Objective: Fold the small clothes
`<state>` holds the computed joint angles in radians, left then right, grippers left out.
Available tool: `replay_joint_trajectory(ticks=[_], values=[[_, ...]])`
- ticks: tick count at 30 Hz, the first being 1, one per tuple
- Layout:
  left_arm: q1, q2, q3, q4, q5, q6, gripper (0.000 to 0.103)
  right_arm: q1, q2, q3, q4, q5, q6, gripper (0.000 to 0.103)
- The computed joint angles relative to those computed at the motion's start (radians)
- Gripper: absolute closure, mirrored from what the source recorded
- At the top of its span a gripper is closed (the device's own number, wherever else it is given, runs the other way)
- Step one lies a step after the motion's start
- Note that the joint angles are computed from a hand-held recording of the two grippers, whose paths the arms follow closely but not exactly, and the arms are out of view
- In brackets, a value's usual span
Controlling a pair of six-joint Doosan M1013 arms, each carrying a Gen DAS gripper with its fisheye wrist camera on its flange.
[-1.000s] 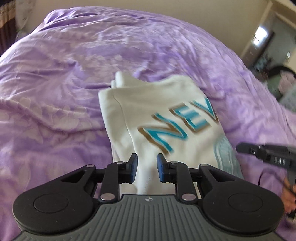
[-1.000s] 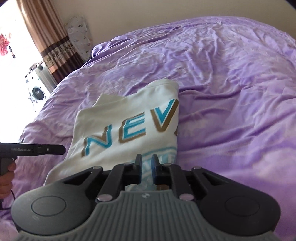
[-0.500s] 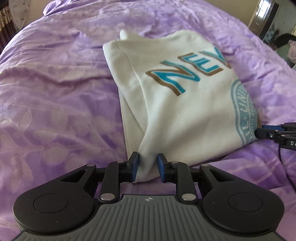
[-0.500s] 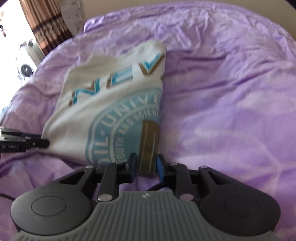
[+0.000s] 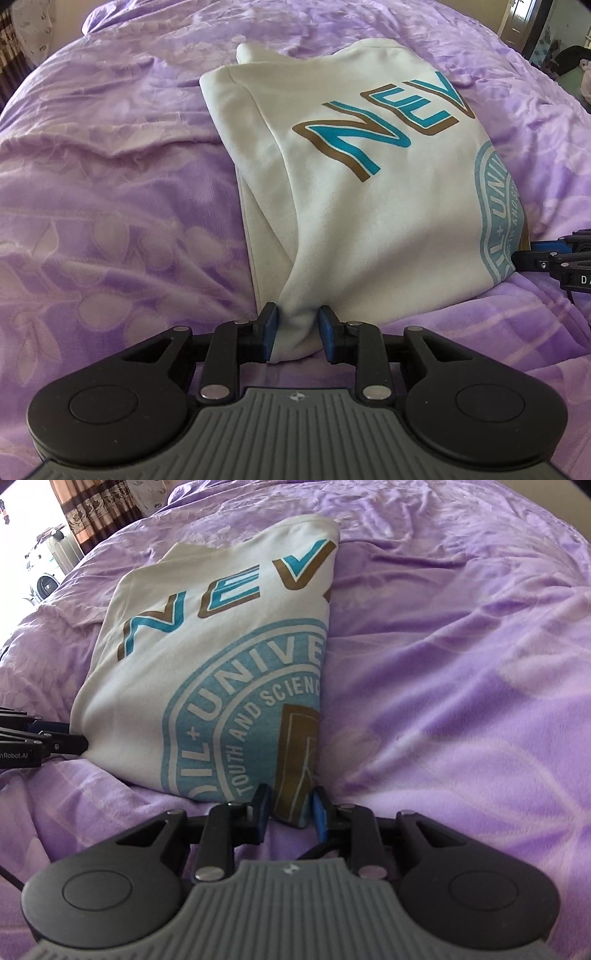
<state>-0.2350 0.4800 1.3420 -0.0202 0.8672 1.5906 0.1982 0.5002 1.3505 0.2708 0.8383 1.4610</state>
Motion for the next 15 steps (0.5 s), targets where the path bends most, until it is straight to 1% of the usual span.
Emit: replay_joint_trajectory(ticks=[7,8,9,11,13,15], values=[[-0.012,-0.010,0.002,0.041,-0.005,-0.029,0.070,-0.003,-0.012,0.007,0.025,-0.006,-0.011,0.077],[-0.012,-0.014,0.002,0.042,-0.007,-0.032,0.070,-0.004,-0.017,0.010,0.033,-0.013,-0.017,0.071],[-0.014,-0.019,0.000,0.047,-0.008,-0.031,0.070,-0.005,-0.024,0.012,0.040,-0.022,-0.021,0.062],[-0.018,-0.033,-0.002,0.067,-0.027,-0.033,0.070,-0.003,-0.038,0.013,0.038,-0.052,-0.029,0.054],[-0.023,-0.056,-0.001,0.089,-0.063,-0.032,0.070,-0.001,-0.053,0.007,0.043,-0.082,-0.055,0.053],[-0.027,-0.086,0.007,0.108,-0.119,-0.049,0.070,0.002,-0.072,-0.002,0.037,-0.114,-0.072,0.040]])
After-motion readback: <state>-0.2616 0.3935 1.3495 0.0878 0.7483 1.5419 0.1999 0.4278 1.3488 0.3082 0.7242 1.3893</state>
